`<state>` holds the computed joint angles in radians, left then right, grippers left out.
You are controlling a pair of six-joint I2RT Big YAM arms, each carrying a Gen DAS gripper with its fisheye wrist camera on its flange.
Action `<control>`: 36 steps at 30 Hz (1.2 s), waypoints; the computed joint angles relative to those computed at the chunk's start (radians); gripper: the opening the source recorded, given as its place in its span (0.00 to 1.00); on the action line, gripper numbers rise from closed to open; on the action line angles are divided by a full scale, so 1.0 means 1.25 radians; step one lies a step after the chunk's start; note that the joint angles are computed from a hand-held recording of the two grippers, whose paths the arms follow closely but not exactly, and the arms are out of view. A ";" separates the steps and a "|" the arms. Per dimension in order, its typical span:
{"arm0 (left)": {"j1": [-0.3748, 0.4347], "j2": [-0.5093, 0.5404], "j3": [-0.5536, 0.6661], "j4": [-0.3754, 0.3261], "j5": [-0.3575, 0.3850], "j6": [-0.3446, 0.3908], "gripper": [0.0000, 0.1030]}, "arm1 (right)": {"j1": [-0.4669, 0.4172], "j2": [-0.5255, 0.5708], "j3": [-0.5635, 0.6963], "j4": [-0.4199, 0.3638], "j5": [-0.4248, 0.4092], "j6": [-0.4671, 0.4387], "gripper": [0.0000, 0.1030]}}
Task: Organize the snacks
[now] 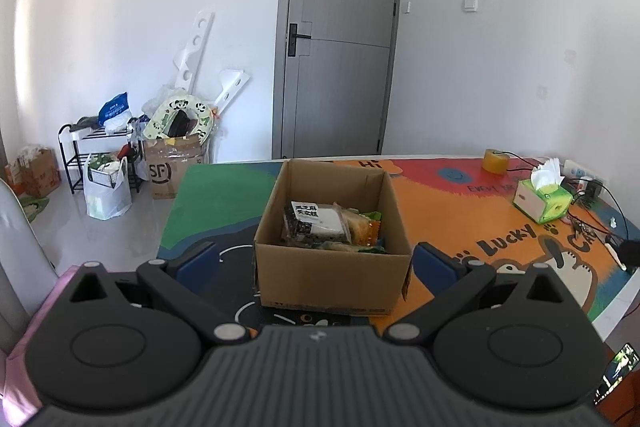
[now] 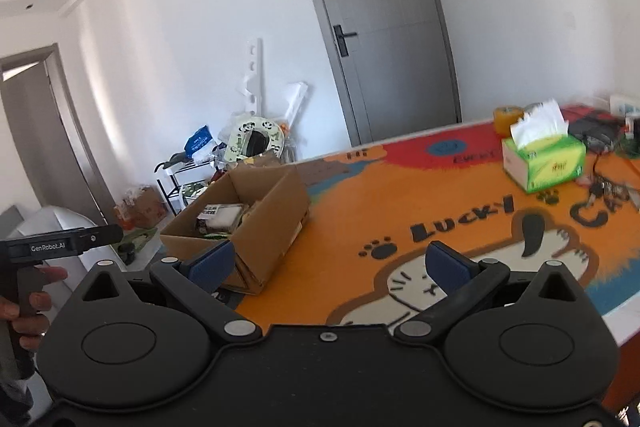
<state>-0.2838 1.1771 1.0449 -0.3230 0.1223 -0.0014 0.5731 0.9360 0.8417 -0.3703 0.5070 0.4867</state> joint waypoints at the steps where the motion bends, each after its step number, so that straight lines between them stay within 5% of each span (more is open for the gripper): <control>1: 0.000 -0.002 0.000 0.000 0.004 0.002 0.99 | 0.007 0.006 0.006 -0.005 0.018 -0.004 1.00; 36: -0.020 0.006 0.002 -0.035 0.004 0.023 0.99 | 0.012 0.050 0.034 -0.043 -0.026 0.019 1.00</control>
